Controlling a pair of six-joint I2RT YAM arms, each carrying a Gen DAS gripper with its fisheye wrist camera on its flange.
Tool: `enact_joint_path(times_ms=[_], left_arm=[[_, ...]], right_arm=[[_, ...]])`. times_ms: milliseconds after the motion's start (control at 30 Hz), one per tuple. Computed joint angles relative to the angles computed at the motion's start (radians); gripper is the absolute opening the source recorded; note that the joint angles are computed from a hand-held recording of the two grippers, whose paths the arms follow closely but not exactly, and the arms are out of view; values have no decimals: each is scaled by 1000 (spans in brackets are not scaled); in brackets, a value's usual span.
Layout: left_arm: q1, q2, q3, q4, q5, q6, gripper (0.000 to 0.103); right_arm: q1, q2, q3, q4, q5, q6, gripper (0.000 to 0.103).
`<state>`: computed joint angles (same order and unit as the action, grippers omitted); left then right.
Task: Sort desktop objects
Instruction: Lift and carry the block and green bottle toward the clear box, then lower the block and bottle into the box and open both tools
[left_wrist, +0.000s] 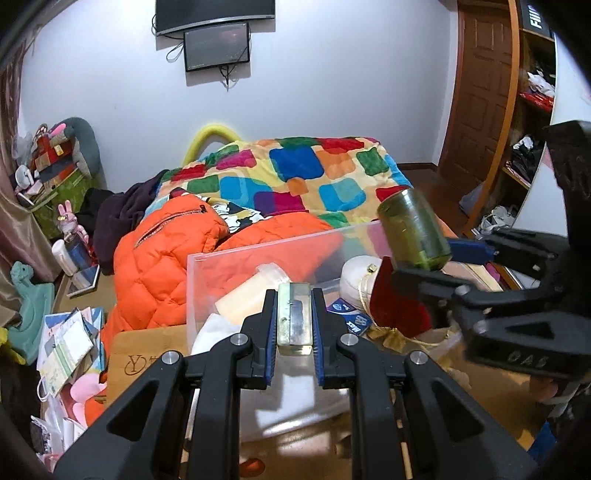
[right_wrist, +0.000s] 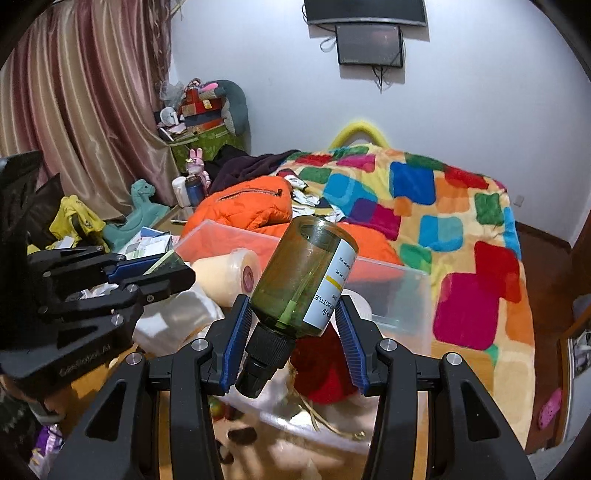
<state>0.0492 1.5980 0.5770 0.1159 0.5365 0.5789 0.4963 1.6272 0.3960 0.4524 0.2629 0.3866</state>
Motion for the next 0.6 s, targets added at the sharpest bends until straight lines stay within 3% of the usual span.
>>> enact_joint_path(times_ms=[400,600], left_arm=[[-38,98,-11,123,-21,-18,15],[-35,129,-13,167,-16,-18,15]], right_arm=[[52,175,50,84,88,-44,43],[44,226,53,126,67,-45,43]])
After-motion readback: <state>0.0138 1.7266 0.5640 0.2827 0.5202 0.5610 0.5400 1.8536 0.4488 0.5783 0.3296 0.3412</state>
